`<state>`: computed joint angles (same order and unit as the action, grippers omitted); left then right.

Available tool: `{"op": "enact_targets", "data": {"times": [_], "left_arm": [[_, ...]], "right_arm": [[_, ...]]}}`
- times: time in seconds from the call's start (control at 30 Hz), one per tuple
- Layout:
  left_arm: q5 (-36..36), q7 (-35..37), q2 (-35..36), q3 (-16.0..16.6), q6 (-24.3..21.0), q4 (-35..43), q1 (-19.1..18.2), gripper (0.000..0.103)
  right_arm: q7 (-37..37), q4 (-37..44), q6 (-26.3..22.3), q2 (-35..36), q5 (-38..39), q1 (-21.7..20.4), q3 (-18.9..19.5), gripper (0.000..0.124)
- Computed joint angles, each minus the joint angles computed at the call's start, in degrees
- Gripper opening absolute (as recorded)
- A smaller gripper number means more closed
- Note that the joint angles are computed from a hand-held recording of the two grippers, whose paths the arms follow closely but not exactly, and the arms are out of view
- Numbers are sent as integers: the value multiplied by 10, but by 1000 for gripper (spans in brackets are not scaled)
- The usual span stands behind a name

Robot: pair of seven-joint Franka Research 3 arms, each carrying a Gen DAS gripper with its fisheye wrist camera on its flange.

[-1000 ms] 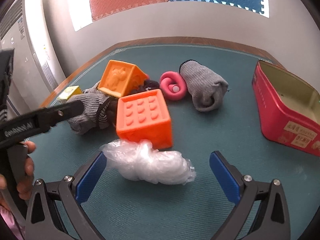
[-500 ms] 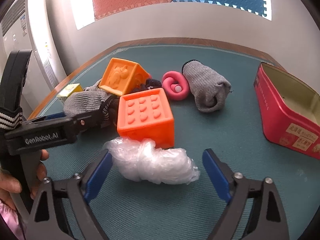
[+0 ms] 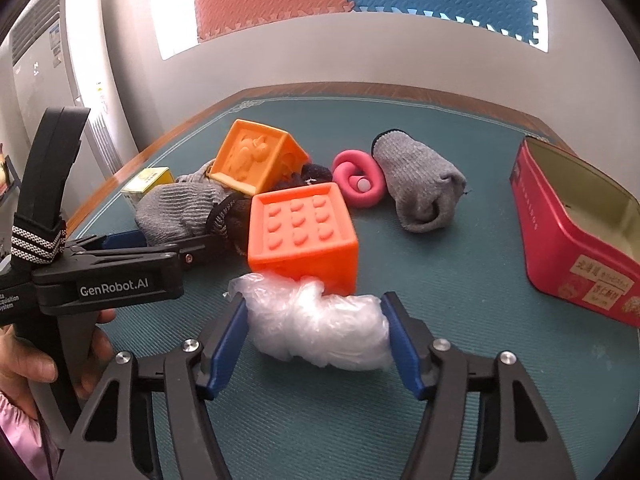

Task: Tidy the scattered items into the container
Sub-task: 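Grasp the clear plastic bag with the right tool while the left tool grasps the grey sock, then carry the plastic bag and grey sock over the red tin with both tools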

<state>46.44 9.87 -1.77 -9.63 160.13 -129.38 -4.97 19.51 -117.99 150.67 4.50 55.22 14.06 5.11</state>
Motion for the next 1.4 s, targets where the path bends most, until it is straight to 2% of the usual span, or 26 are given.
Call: {"op": "enact_targets", "data": {"times": [0.13, 0.3, 0.37, 0.4, 0.5, 0.57, 0.63, 0.7, 0.9, 1.07, 1.2, 1.23, 1.3, 1.33, 1.37, 1.4], "left_arm": [[-9, 16, 6, -2, -11, 8, -4, 102], [-9, 19, 13, -8, -57, 27, -19, 102], [13, -9, 8, -5, -44, 21, -19, 81], [24, -20, 4, -4, -32, 16, -17, 59], [38, -29, 1, -5, -21, 14, -15, 56], [50, -36, 1, -6, -10, 14, -14, 47], [74, -62, -2, -7, -2, 12, -13, 31], [104, -98, -12, -10, 4, 6, -13, 26], [222, -215, -51, -27, 5, -10, -1, 22], [333, -315, -59, -27, 23, 0, 17, 22], [360, -340, -62, -19, 38, 0, 20, 22], [360, -341, -62, -18, 40, 0, 20, 22], [361, -344, -62, -17, 43, -1, 21, 22], [364, -348, -62, -16, 45, -2, 21, 22], [367, -352, -62, -16, 48, -2, 22, 22], [366, -357, -62, -19, 42, -1, 20, 22]], "right_arm": [[-2, -2, -9, -4, 5, -3, -3, 69], [-3, -10, -6, -11, 8, -2, -3, 69], [-7, -10, 2, -10, 11, 0, -2, 69], [-10, -11, 4, -11, 14, 1, -2, 69], [-16, -13, 10, -13, 21, 3, -2, 69], [-19, -13, 10, -13, 26, 3, -2, 69], [-31, -16, 11, -17, 38, 2, -3, 68], [-49, -19, 14, -23, 61, 1, -4, 67], [-96, -28, 9, -46, 145, -2, -16, 52], [-85, -15, -9, -41, 157, -9, -25, 41], [-55, -5, -30, -34, 129, -14, -26, 41], [-47, -6, -34, -35, 122, -15, -27, 43], [-33, -5, -31, -34, 107, -16, -26, 64], [-33, -7, -23, -34, 104, -14, -24, 86], [-43, -11, -17, -37, 110, -14, -22, 92], [-48, -11, -14, -36, 111, -13, -22, 92]]}}
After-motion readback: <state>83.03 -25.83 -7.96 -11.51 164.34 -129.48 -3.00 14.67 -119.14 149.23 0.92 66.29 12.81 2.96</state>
